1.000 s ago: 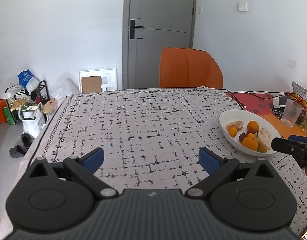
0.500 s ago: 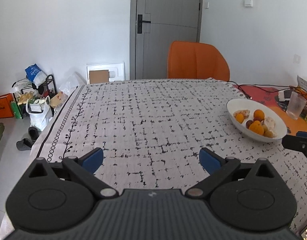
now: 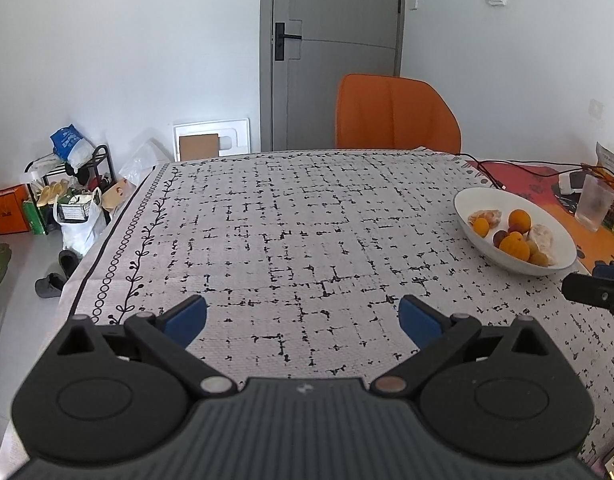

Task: Organize fruits

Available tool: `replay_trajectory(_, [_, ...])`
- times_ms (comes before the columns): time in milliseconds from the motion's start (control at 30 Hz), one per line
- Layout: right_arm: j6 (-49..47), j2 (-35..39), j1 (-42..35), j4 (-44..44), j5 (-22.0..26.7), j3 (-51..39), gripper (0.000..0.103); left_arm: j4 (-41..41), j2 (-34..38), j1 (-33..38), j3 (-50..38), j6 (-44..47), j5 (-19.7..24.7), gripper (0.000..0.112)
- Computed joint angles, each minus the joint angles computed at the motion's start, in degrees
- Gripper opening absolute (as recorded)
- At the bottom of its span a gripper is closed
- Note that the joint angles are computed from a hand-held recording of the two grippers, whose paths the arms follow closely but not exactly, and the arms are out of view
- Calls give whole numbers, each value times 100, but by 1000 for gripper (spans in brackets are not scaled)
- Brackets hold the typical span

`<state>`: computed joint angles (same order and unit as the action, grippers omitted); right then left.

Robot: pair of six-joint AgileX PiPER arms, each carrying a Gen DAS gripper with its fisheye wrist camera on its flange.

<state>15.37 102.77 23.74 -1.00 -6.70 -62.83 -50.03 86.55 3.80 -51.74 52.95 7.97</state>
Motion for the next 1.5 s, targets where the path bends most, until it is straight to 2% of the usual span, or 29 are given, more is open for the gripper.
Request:
replay_trajectory(167, [185,-6,-6,-201,-40,24,103,49,-16,31,4,-54,14,101])
replay_trajectory(933, [-57,-6,-6,27,-24,4,103,-421,-78,89,35,427,81,101])
replay_trajectory(1500, [-120,4,-25,85,-43,10,103,-286,-72,88,17,258,84,101])
